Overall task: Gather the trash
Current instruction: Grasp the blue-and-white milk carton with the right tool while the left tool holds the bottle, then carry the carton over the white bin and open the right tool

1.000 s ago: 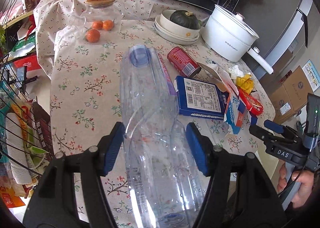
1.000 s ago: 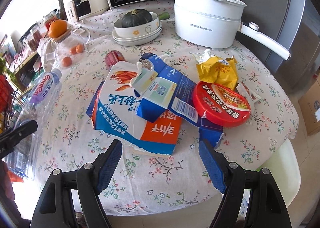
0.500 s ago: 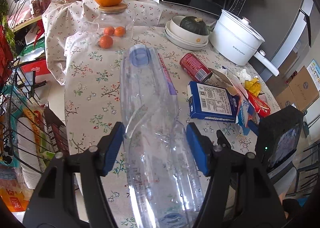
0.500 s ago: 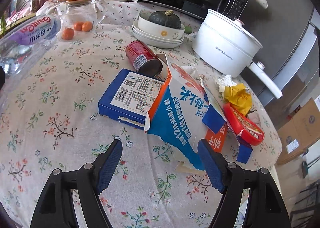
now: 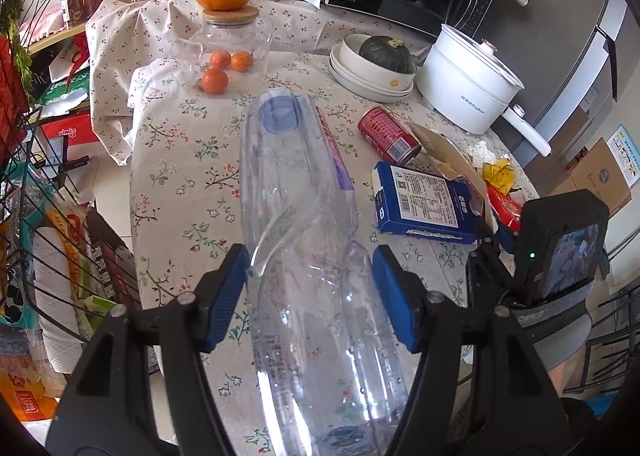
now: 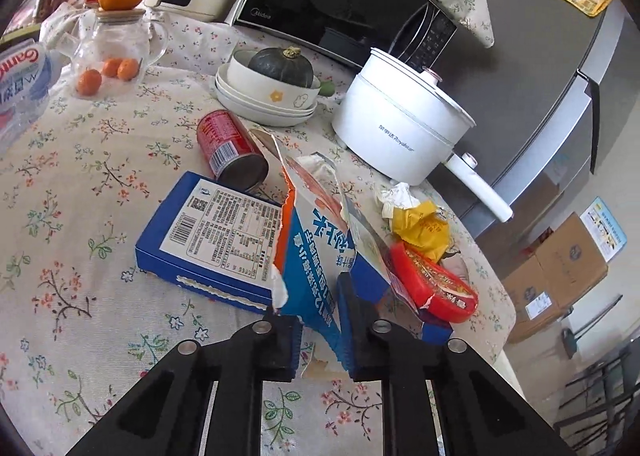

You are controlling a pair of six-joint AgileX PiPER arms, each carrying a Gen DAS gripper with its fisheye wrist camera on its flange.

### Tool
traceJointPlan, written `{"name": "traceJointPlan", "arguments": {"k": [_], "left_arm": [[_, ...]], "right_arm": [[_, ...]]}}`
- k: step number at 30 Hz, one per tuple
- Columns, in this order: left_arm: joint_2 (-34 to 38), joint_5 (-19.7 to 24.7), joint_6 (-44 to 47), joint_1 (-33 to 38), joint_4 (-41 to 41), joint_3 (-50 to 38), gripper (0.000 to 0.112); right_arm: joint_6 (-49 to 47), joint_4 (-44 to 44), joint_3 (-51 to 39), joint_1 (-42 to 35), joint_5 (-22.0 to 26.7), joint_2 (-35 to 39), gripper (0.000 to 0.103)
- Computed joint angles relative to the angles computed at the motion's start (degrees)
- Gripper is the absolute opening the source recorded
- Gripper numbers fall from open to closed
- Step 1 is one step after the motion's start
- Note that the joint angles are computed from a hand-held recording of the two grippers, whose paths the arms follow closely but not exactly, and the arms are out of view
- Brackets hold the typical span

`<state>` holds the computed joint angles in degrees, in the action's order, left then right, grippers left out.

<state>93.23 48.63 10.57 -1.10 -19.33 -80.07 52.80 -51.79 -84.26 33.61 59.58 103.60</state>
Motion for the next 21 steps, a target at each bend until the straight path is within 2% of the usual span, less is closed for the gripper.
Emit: {"name": "traceJointPlan", "arguments": {"k": [3,7,11,17,21], "left_arm": [[-0.18,-0.11,0.04,0.32,-0.53,-0.01,0.066],[-0.95,-0.66,0.18,-0.45,-0.86,0.44,0.066],[-1.98,-1.32,0.24,-2.06,-0.49,1.06,0.066],[-3.12,-2.68,-0.21,-5.39,0.69,1.75,0.066],[-3.70,-3.79,-0.67,-8.30,1.56,2.00,0.066]], "right_arm": [[-4.42,5.18,0.67,-2.31,-3.59,-5.69,0.001],[-10.80,13.75,1.39,-6.17,-7.07,-12.37,0.001],[-19.49,26.14,2.64,-12.45,-11.52,-18.04,0.001],[-24.48,31.03,4.87,-17.71,-12.35,-24.61,0.001],[-29.84,35.83,6.12,-23.94,-12.46,-27.50,0.001]]}}
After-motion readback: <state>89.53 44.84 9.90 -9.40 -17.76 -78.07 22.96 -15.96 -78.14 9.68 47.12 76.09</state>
